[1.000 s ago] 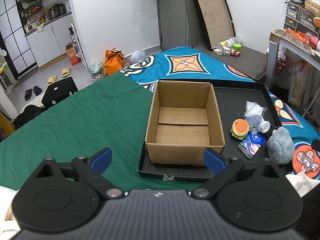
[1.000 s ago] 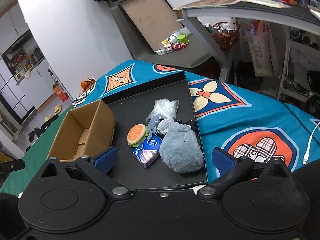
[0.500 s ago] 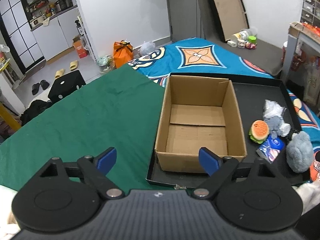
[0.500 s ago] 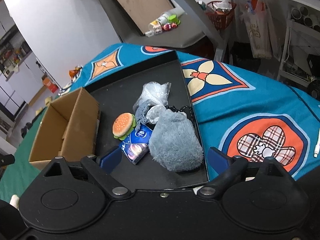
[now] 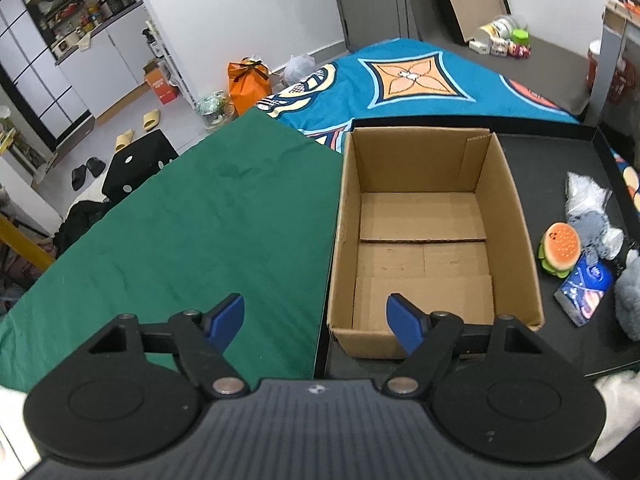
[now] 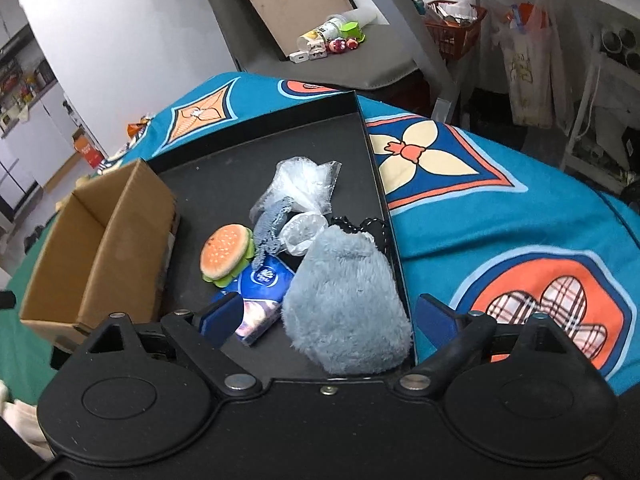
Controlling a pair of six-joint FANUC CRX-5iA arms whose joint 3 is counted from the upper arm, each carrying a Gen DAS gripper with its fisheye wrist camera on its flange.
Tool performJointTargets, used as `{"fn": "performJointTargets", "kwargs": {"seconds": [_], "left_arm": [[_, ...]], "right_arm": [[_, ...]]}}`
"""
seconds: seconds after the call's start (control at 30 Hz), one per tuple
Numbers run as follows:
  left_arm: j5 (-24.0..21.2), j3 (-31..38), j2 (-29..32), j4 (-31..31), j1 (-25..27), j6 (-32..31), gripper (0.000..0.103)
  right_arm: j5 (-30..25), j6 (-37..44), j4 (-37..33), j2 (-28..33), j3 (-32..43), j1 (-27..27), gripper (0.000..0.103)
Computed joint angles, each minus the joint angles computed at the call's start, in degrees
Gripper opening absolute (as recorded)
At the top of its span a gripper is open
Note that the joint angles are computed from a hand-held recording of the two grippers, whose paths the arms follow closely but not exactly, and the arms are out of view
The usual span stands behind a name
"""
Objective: Organize soft objects
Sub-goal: 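Move the right tool down toward the grey fluffy plush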
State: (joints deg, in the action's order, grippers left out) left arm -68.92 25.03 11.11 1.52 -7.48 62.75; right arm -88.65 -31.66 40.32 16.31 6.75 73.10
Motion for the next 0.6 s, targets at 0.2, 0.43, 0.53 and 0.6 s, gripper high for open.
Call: {"fn": "performJointTargets", "kwargs": {"seconds": [0.2,0.43,0.53,0.6], "left_arm": [[-0.95,2.57,3.12,-2.69,-1.38,1.45,0.078],[-1.02,3.24,4.85,-6.06,-2.85,2.92,0.078],[-0.23,3.04,4.92,-6.97,-3.29,3.16,0.074],[-0.07,2.88,4.98,-7.3,-3.47,3.15,0.071]], "right_arm": [[0.66,2.39,-1.65,0.61,0.16,-1.06,0.093],[1.81,3.61,-3.01,0.73,-0.19,-2.07,0.093],[1.98,3.95,-3.28,0.85,-0.22,-2.38,0.093],[1.7,4.41,-3.23,1.2,0.11,-2.49,0.092]]}}
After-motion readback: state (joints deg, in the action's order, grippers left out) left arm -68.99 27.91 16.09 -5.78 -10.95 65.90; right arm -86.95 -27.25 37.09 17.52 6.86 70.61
